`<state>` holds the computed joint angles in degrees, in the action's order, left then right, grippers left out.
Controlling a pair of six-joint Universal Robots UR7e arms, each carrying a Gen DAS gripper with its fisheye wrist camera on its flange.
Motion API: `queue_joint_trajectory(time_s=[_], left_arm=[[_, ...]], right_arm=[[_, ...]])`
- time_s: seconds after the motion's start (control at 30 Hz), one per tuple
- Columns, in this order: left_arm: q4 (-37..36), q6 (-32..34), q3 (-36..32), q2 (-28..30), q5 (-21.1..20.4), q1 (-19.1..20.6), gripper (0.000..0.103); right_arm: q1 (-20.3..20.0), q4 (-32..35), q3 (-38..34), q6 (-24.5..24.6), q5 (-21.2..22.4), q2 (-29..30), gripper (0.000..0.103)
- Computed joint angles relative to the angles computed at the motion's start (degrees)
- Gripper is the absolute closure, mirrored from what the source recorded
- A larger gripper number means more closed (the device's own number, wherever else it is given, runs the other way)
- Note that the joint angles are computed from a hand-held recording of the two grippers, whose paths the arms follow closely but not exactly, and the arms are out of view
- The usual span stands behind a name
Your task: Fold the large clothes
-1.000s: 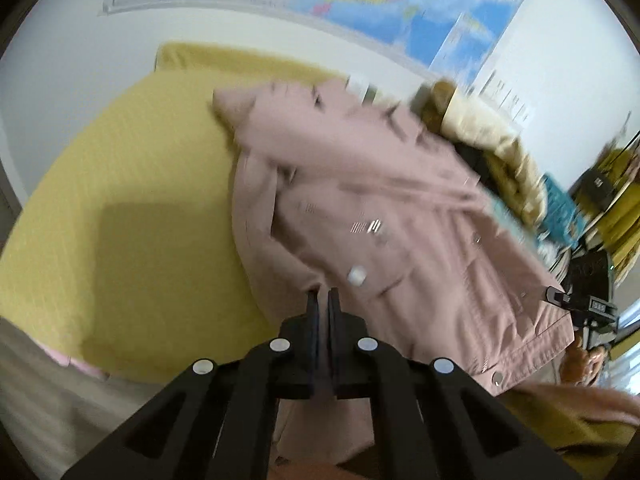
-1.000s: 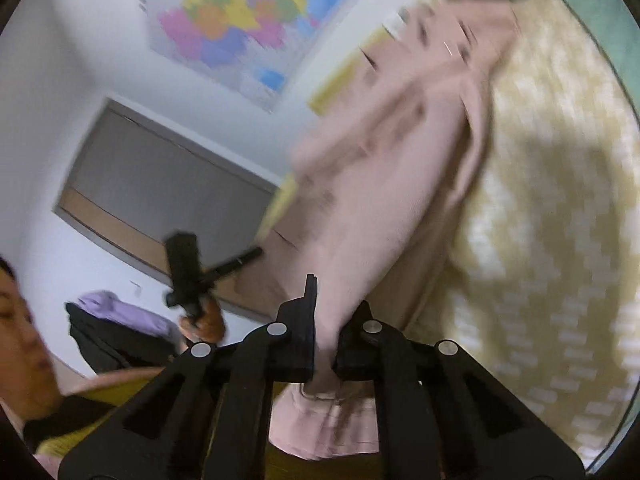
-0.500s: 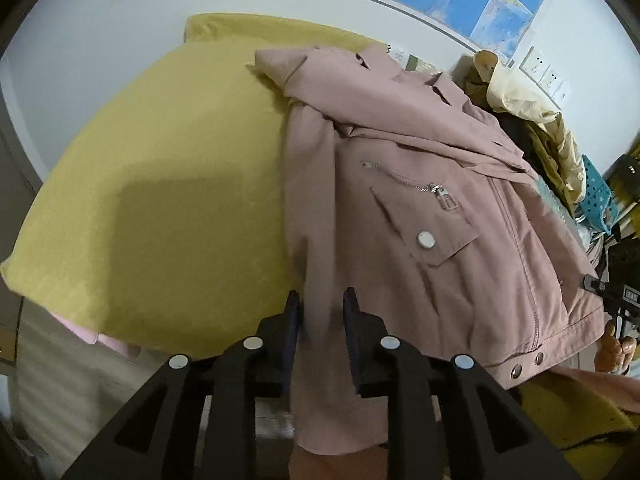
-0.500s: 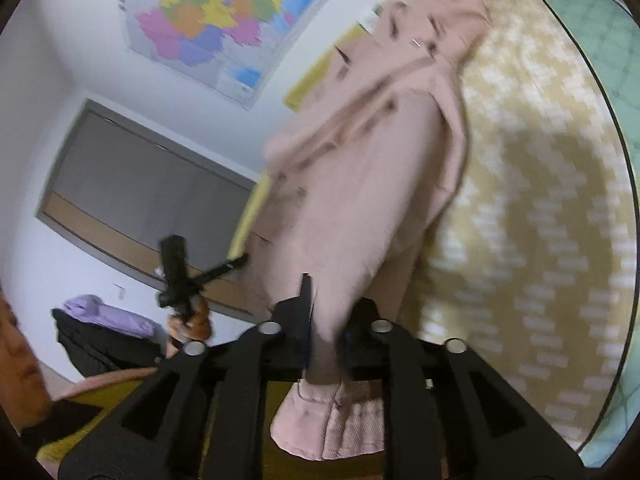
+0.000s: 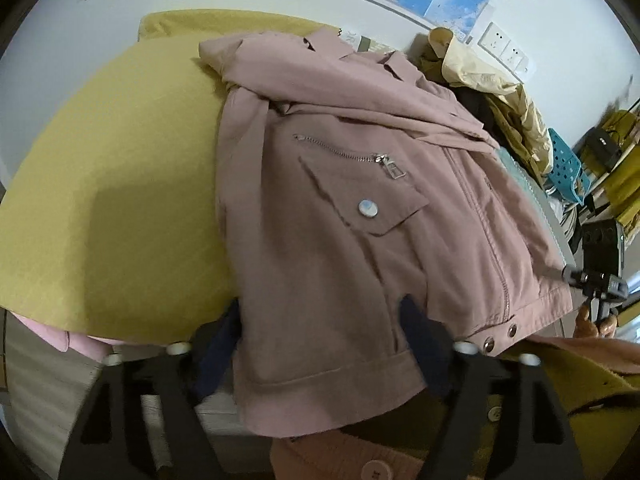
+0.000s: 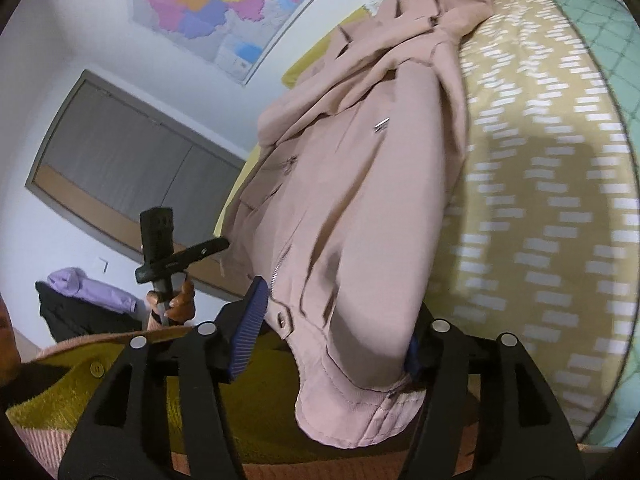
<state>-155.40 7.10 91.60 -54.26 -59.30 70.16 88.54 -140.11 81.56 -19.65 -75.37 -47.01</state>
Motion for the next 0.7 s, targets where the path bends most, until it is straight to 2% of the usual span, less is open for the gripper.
queue_joint_trajectory(time_s=[0.03,0.07,0.17,0.2,0.27,0.33,0.37,0.47,0.7], left_arm=[[-0.42,-0.89,-0.28,0.40,1.73,-0.35,0.073],[-0.63,-1.50,-0.63,0.69,2.86,-0.59,0.100],[-6.40,0.91,0.33,1.21,7.23,-2.32,0.100],[-7.77,1.47,0.52,1.03,7.43,-2.66,0.100],[-7.79,0.46,0.32,-0.41,3.94,-2.49,0.100],[-8.65,0.29,-0.04,-1.07,2.75,-2.59,0.100],[-8.39,-0.01,-0.59,-1.50,0.80,-2.37,0.100],[-7.89,-0.78,-2.21,-1.46,-1.51,-1.99,0.100],[-4.96,-4.04,-8.03,0.74,-2.00,-0.67,0.102]], right_arm=[[0.08,0.99,-0.33,-0.46,0.20,0.33,0.074],[0.36,1.13,-0.80,-0.13,-0.13,0.76,0.085],[0.19,0.45,-0.77,0.72,1.94,0.75,0.091],[0.07,0.06,-0.73,1.03,3.10,0.54,0.092],[-0.12,-1.26,-0.33,1.25,5.56,-0.18,0.093],[-0.05,-2.26,-0.51,1.33,7.86,-0.71,0.093],[0.14,-2.65,-0.81,1.57,8.21,-0.69,0.093],[0.50,-3.12,-2.50,2.37,9.82,-0.28,0.093],[0.36,-4.78,-6.88,5.96,13.63,1.65,0.094]])
